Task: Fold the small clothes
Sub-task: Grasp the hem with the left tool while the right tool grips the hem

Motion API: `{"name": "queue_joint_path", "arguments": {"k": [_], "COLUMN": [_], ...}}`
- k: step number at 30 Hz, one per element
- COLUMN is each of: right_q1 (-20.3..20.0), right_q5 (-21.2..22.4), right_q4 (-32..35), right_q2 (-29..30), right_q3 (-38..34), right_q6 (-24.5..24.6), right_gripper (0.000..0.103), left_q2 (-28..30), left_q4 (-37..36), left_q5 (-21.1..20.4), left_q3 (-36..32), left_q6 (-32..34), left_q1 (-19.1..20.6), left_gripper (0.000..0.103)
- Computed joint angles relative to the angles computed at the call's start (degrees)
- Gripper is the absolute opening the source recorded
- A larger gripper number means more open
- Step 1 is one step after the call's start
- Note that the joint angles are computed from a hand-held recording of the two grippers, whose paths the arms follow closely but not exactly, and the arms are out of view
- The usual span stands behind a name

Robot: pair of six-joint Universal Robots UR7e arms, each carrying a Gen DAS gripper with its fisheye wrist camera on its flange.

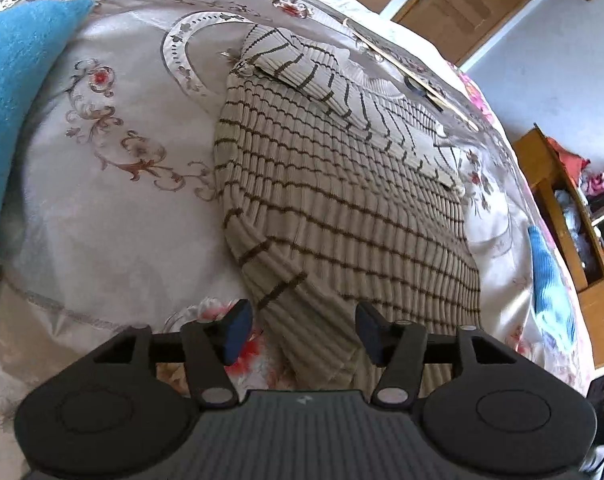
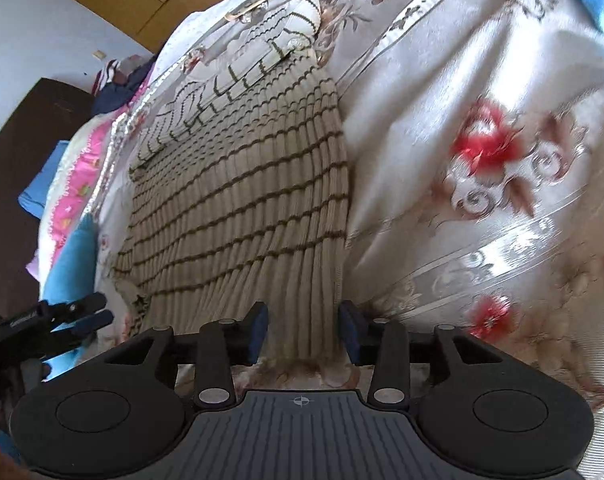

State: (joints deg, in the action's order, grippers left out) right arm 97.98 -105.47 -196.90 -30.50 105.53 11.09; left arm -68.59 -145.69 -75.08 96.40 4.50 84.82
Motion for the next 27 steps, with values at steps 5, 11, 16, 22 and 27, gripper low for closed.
{"name": "queue_joint_path", "arguments": {"k": [5, 11, 16, 22, 27], "right_q1": [-0.6, -1.1, -1.1, -1.3, -0.9], "right_q5": [2.3, 4.2, 5.7, 7.3, 7.4], "right_q4": [-0.1, -2.4, -4.3, -8.9, -10.7], "right_q2": [-0.1, -0.1, 0.2, 0.6, 0.9], "right_q3": [0.1, 1.1, 1.4, 2.4, 2.7], "right_q6": [0.5, 0.0, -1.8, -1.1, -1.0], "right_gripper": [0.04, 0.036, 0.019, 0.011, 0.011], "left_q2": [2.3, 4.7, 2.9, -1.4, -1.9], "left_q4": [-0.1, 3.5, 8.6, 9.6, 8.2], "left_q5": [3.2, 10.8, 11.3, 10.3, 4.8], "left_q3": [-1.6, -2.8, -2.9, 0.1, 0.3], "left_q6": [-1.8, -2.8, -2.5, -0.7, -3.4], "left_q1": [-1.7, -3.5, -2.2, -1.4, 0.2], "left_gripper": [0.075, 0.074, 0.037, 0.024, 0.023]}}
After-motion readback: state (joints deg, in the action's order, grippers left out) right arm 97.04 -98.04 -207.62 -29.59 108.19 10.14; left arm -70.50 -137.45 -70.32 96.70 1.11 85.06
